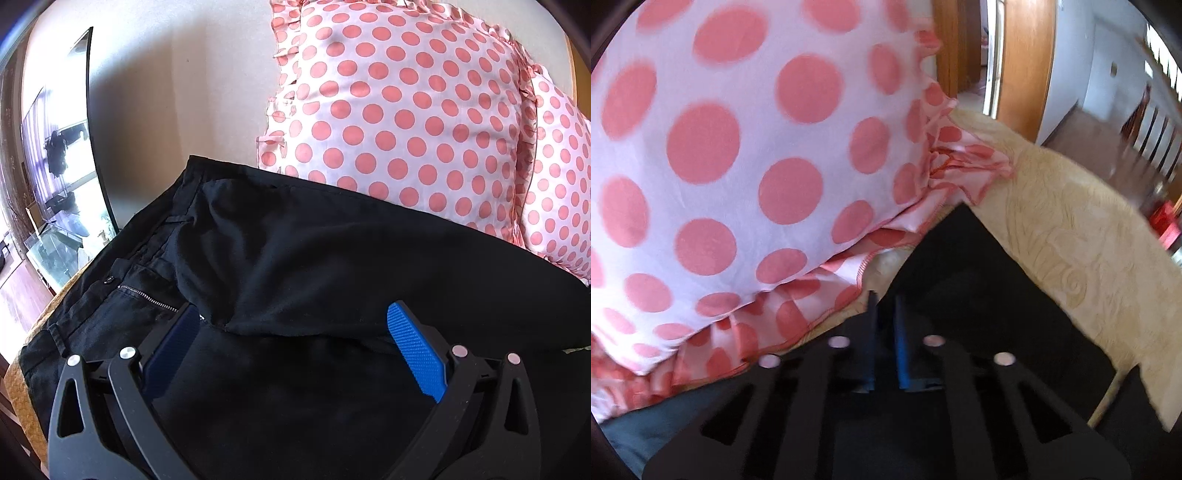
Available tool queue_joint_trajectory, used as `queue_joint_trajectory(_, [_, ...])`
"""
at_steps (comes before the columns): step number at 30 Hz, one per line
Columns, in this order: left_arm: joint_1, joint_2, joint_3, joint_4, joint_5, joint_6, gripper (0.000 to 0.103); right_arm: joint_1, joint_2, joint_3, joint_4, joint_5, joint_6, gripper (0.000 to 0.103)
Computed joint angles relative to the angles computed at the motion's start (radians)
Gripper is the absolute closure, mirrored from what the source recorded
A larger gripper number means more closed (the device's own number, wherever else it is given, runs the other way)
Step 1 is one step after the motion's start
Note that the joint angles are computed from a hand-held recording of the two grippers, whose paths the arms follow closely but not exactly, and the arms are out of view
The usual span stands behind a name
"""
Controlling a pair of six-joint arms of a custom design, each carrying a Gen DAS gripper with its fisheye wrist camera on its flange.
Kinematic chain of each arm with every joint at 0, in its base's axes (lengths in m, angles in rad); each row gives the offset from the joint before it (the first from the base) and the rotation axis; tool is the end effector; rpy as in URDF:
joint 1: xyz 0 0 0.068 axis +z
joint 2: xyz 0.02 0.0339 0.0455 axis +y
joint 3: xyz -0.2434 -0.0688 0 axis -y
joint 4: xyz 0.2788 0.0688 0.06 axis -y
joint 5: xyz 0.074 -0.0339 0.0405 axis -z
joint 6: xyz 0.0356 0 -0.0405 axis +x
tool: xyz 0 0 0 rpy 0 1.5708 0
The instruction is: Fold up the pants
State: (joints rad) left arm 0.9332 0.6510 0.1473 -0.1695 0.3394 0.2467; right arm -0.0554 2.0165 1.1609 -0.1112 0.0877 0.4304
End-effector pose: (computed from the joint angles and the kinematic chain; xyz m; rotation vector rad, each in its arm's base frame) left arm 0.1188 0.1405 0.1119 -0.5709 2.1382 0.2769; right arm 0.4144 -0.0261 0.0719 0.6426 2.4496 0.0379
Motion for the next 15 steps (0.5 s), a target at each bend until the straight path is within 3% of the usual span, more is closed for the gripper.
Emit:
queue_joint_trajectory(8, [0.009, -0.018, -0.011, 0.005, 0.003, -0.007, 0.002, -0.092, -0.339, -0.368, 0.206, -0.196, -0.046, 0.1])
queue_joint_trajectory(13, [0.026, -0.024, -0.014, 0.008, 0.013, -0.019, 0.002, -0.207, -0.69, -0.691, 0.258, -0.375, -0.079, 0.1])
queue_joint_trajectory(15, [0.033, -0.023, -0.014, 0.011, 0.016, -0.023, 0.002, -0.251, -0.906, -0.825, 0.181, -0.437, -0.088, 0.1])
